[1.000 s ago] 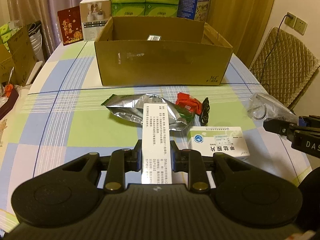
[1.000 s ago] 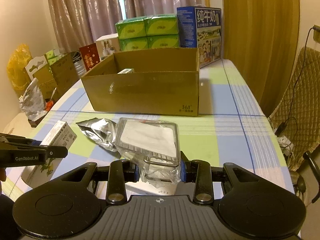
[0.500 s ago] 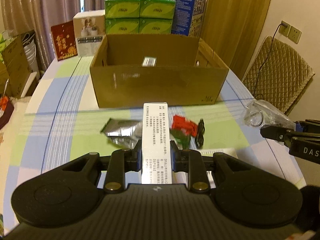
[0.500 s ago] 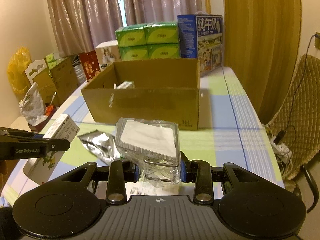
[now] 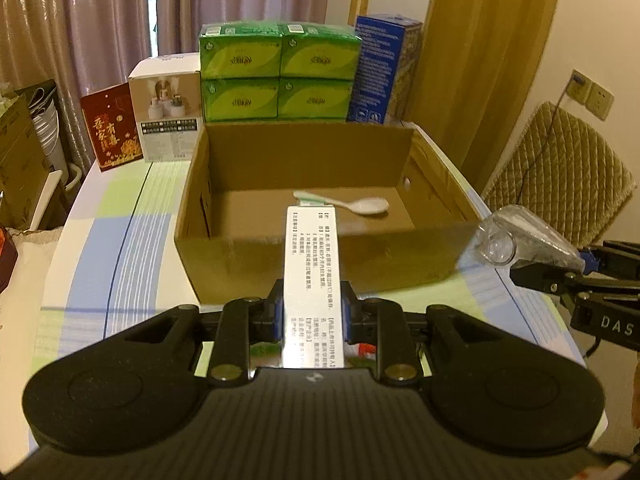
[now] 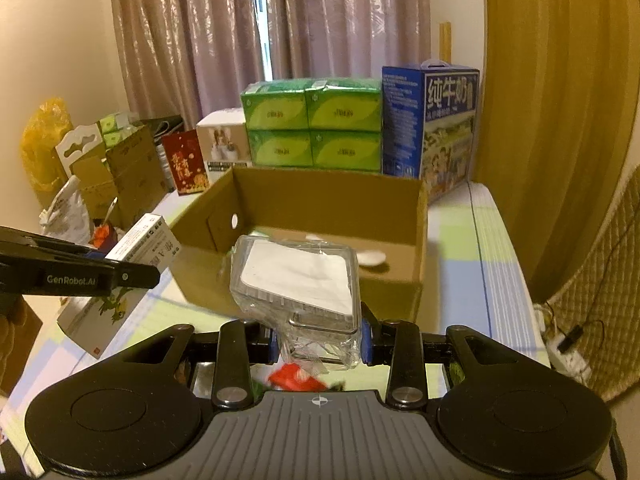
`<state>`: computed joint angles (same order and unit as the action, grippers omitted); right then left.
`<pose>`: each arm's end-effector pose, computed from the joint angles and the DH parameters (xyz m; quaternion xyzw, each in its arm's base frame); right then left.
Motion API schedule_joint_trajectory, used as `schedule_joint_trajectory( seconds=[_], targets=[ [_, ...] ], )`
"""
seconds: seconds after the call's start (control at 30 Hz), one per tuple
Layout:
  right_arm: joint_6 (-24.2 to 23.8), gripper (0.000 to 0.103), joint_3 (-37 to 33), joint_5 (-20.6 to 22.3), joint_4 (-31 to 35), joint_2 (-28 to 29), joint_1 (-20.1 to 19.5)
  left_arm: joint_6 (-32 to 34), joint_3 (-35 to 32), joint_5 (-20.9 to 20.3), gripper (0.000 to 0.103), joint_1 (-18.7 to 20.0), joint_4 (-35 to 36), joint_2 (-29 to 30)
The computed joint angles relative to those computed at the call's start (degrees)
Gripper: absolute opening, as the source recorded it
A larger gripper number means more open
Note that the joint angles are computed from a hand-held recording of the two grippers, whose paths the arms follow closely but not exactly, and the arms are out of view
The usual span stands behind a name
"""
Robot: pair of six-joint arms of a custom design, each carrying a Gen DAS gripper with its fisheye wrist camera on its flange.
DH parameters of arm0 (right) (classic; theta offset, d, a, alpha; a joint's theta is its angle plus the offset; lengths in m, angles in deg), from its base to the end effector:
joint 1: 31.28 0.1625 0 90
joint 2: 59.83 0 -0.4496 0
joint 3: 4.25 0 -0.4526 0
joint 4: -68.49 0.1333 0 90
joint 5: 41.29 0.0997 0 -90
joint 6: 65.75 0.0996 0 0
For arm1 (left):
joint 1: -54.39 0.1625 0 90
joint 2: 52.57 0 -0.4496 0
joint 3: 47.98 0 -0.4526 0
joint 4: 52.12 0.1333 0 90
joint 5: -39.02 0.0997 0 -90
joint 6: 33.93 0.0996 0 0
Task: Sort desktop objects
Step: 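Carry the leaflet and clear container over the cardboard box with both grippers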
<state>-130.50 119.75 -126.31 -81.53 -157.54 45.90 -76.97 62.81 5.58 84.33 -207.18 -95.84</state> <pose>0.0311 -0.5029 0.3804 0.4299 -0.8541 0.2520 0.1491 -0.4099 -0.4858 -0.0067 0.1403 0.8692 -0.3592 0.3093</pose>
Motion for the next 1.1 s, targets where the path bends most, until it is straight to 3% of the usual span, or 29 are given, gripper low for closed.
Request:
schedule_joint_trajectory(
  seconds=[0.5,1.1],
  targets=[
    [2.1,0.033,-7.3,-5.7,-5.6,12.1,5.7,12.6,-9.6,-0.5,0.021,6.9,-0.7,1.9],
    [5.1,0.033,-15.4,-9.9,-8.8,23.9,8.3,16.7,-17.2,-2.8,0.021,15.0,-3.2,6.1]
  ],
)
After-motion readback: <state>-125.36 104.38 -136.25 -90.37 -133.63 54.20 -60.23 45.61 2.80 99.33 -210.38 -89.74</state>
